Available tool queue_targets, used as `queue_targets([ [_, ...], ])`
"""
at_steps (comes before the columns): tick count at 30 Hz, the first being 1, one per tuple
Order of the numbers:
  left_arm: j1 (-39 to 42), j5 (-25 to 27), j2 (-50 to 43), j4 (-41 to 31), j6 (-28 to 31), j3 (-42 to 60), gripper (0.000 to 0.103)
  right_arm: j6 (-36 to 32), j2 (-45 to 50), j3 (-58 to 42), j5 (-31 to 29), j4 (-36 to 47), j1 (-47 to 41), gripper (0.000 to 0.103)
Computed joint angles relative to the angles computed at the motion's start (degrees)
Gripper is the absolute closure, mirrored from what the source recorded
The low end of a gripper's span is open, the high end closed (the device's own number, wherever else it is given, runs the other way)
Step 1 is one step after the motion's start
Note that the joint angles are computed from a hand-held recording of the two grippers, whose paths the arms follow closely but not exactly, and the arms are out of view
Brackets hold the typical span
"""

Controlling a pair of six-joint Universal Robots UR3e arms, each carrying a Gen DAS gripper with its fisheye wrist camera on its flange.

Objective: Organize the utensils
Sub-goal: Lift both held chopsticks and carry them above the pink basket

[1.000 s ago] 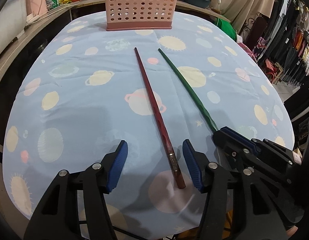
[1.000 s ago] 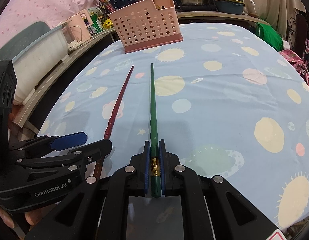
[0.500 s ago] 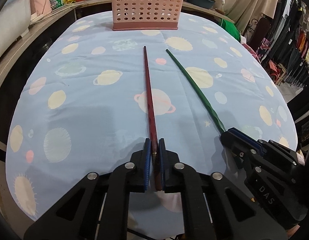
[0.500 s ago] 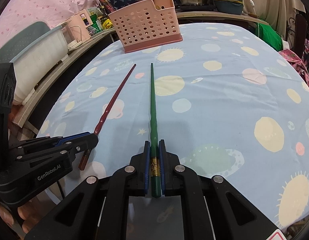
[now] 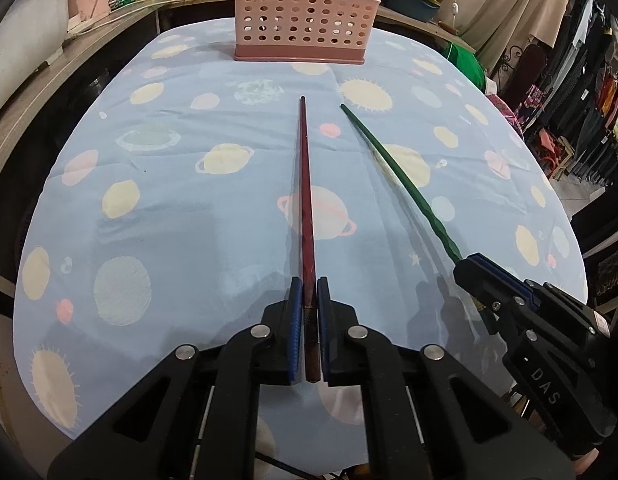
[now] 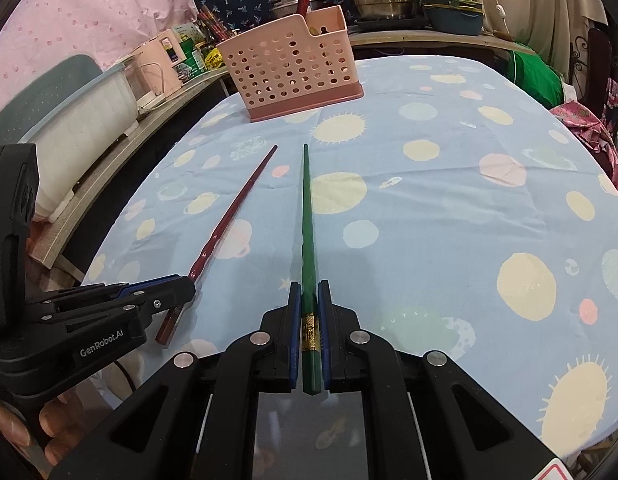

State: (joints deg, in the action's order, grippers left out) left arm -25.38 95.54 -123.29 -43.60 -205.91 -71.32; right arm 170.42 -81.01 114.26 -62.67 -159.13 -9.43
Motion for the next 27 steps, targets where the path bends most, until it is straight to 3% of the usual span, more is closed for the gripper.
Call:
queue_targets([
  [15, 3.7, -0.7, 0.7, -2.4, 0.4, 9.4, 0.096, 4.0, 4.2, -17.0, 2.7, 1.3, 0.0, 0.096],
  [21, 5.4, 0.3, -2.6, -6.4, 1.7, 20.9, 0.096, 6.8, 8.9, -27.8, 3.5, 2.2, 0.6, 0.096],
  [27, 7.1, 0.8, -9.4, -13.5, 2.7, 38.6, 0.096, 9.0, 14.9, -39.9, 2.8, 4.5, 1.7, 0.096],
])
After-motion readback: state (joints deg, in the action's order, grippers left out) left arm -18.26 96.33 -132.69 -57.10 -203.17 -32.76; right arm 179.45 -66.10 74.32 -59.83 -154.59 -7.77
